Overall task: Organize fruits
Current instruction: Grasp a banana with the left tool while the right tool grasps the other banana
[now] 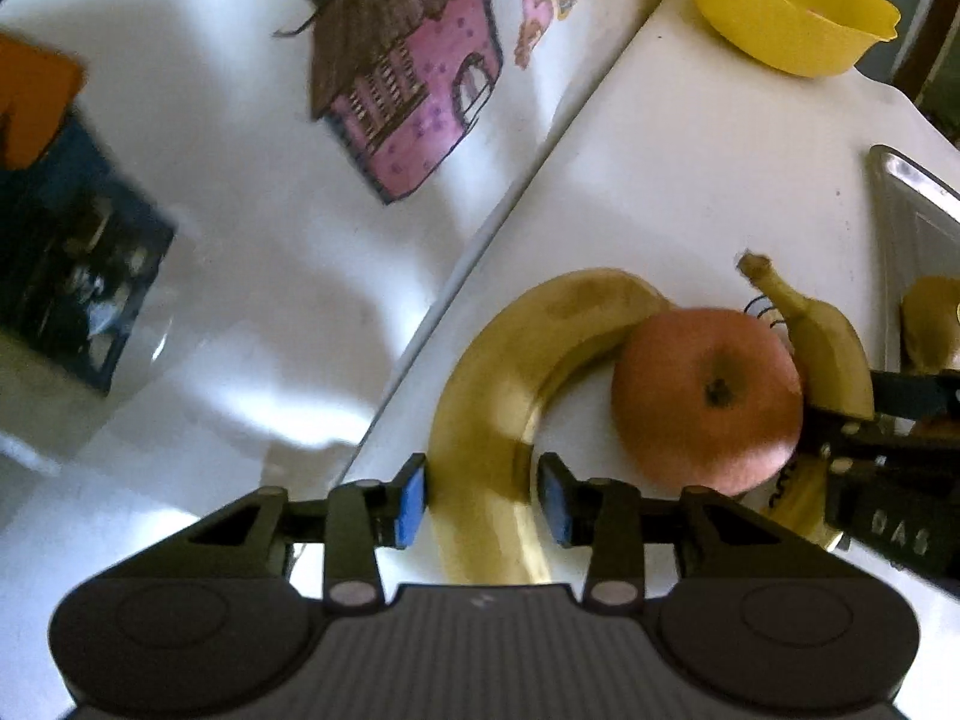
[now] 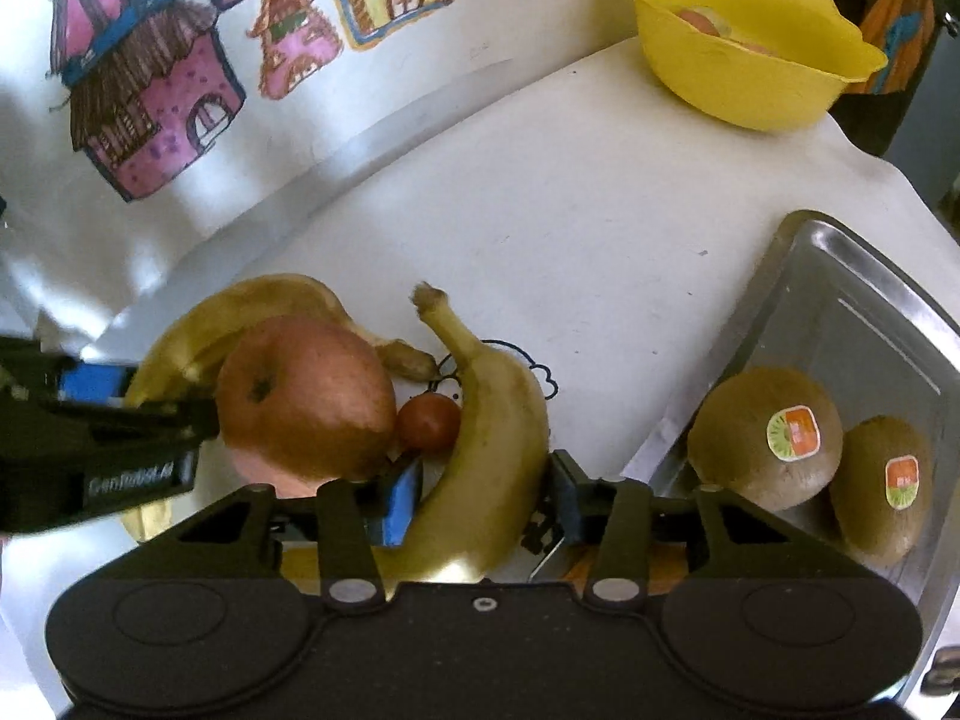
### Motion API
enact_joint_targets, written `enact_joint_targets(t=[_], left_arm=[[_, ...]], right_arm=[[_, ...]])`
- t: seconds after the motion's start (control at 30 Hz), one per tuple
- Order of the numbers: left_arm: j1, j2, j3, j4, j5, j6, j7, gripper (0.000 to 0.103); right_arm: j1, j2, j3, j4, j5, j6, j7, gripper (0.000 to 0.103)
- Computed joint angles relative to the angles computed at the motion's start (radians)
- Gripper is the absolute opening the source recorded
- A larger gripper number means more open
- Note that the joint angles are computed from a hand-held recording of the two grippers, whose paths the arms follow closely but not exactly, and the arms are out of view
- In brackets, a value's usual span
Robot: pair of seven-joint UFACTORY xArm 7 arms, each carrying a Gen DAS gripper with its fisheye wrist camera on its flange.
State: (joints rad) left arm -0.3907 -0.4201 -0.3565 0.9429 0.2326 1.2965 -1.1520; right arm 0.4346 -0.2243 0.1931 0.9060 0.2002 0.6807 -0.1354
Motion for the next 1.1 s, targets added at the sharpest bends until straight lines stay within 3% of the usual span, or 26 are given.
enact_joint_targets(t=[0.17,0.3,0.47,0.57,0.83,0.97,1.1], left_arm=[[0.017,0.031,0.01,0.007,0.046,-0.043,0.017,0.058],[0.029,0.062,0.023,0.019,0.07,-0.084,0.023,0.057],[0.006,0.008,0.016,-0.005,0.048,-0.057,0.051,0.043],[-0.002,0.013,0.011,-0.001,0.016,-0.057,0.055,0.039],[0.014,0.039,0.021,-0.004,0.033,-0.097,0.068,0.047],[0.007,0.038,0.016,0.004,0.025,-0.085,0.073,0.04],[0.007,0.048,0.018,0.02,0.016,-0.069,0.063,0.039]], right_arm=[[0.008,-0.003,0.006,-0.016,-0.008,-0.022,-0.015,0.057],[0.015,-0.011,-0.006,-0.024,0.013,-0.027,-0.049,0.054],[0.006,-0.02,-0.003,-0.026,0.004,-0.016,-0.032,0.049],[0.006,-0.016,-0.005,-0.022,0.006,-0.018,-0.035,0.049],[-0.003,0.005,0.013,0.002,-0.044,-0.006,0.017,0.057],[-0.003,0.001,0.019,-0.006,-0.058,-0.018,0.053,0.047],[-0.003,-0.011,0.021,-0.017,-0.074,-0.026,0.086,0.043]])
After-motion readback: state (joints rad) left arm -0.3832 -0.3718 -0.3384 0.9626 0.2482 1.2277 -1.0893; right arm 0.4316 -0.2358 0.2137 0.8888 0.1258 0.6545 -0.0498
